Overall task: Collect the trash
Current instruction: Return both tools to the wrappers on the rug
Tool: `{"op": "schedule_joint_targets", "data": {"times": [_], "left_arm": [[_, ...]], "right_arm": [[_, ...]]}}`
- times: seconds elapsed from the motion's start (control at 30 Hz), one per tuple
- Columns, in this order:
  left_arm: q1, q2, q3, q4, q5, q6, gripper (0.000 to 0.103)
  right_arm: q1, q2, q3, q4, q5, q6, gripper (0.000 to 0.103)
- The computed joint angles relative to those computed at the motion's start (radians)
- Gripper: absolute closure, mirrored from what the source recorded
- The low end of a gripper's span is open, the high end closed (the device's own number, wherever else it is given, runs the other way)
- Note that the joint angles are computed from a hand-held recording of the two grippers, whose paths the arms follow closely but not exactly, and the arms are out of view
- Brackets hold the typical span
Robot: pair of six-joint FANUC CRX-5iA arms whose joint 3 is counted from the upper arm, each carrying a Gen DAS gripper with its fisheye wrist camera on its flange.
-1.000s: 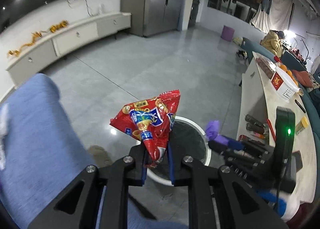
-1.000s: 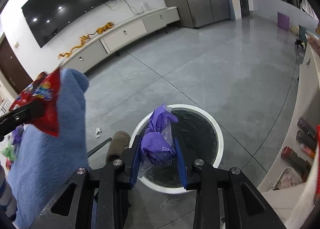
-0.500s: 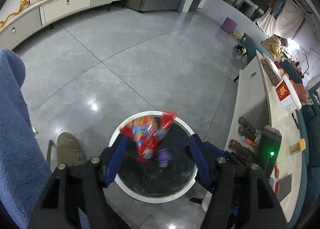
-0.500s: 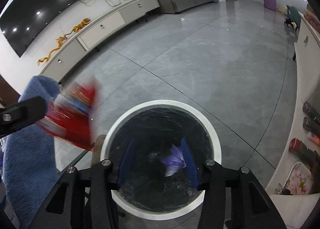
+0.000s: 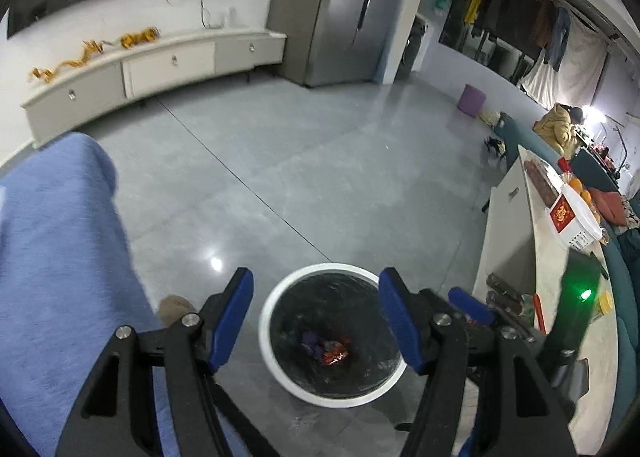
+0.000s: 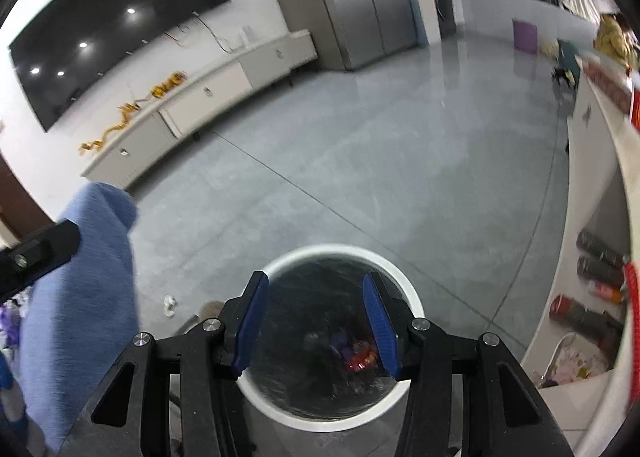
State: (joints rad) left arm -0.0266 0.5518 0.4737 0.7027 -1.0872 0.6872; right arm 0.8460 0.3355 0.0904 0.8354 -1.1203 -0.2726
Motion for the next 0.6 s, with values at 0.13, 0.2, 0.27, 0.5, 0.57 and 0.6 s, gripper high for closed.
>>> {"op": "schedule_joint_targets", "data": {"times": [0.13,0.2,0.27,0.5,0.57,0.6], "left_arm": [[0.054,-0.079,-0.072,0.041,0.006,-0.065,0.04],[0.087,-0.114,-0.111,0.08,0.013,-0.1,0.04],[0.129,-0.149,-0.146,0.119,0.018,-0.14,0.04],[0.302,-0.214,-0.225,0.228,0.014,-0.274,0.039],[0.347,-0.22,-0.236,0.245,0.012,-0.296,0.035],[0.379,-0.221,-0.241,0.257,0.014,-0.306,0.031]], "right_arm": [[0.042,0.02,0.073,0.063,-0.03,0.042,0.057],[0.063,0.04,0.125,0.088,-0.041,0.072,0.057],[0.081,0.066,0.186,0.107,-0.049,0.112,0.057],[0.135,0.207,0.469,0.126,-0.07,0.301,0.052],[0.146,0.26,0.567,0.117,-0.064,0.36,0.052],[0.155,0.287,0.617,0.112,-0.067,0.389,0.051]]}}
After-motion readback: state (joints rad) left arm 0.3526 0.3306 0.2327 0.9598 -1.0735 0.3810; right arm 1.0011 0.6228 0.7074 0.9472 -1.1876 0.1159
